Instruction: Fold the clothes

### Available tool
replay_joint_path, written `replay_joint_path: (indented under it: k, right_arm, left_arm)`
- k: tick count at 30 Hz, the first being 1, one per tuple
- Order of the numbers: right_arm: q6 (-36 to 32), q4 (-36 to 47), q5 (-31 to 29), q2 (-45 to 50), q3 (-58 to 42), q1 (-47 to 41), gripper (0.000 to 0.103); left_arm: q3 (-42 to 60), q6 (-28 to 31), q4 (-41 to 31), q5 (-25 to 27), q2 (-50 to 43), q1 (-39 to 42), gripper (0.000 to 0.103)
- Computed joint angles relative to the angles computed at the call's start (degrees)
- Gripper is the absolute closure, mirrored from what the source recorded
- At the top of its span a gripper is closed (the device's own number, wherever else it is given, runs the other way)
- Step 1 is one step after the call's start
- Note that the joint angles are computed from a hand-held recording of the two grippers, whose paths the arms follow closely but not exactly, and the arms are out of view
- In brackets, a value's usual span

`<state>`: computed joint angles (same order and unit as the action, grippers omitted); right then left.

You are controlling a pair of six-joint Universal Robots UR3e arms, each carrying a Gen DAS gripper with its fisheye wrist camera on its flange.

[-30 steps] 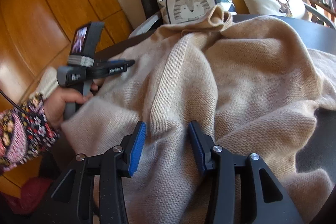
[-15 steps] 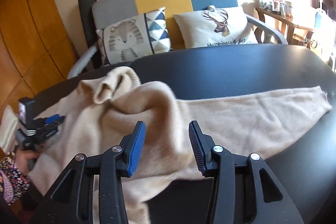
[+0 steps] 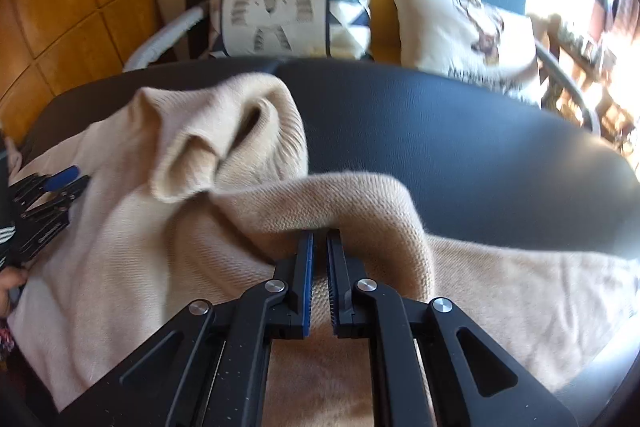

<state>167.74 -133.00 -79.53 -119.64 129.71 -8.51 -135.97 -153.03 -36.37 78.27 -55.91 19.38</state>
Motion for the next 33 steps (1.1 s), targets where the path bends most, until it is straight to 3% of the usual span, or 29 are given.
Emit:
replay_joint_path:
  k: [7,12,22,27,30,33]
  right_arm:
    - [0.8,-9.8,-0.8,2.2,6.8,-6.8,0.096]
    - [-0.1,-12.0,2.0,2.3,9.0,-12.0,0.098]
    - [1.2,-21.9,-0.9,6.9,11.1,-10.4,0.099]
    - [0.9,-14.6,1.9,2.0,10.0,-12.5,0.096]
    - [-3.3,-1.3,10.0,-11.8,10.7,-17.8,0.096]
    - [-7.5,8.8,11.1,-20.4,9.4,-16.0,0.096]
  left_arm:
    - [0.2,0.7,-1.7,-1.4,1.0,1.3,0.07]
    - [0.1,0.8,-2.0,-1.7,1.3,1.6,0.07]
    - [0.4,0.4,-1.5,-1.3,0.8,0.9,0.07]
    - [1.2,0.0,-1.3,-0.4,-0.1,0.1,0.07]
    - [1.9,-0.6,-0.8,0.7,-1.4,-1.0,0.07]
    - [5.5,-0.8,-2.1,6.3,-4.3,-6.1,0.071]
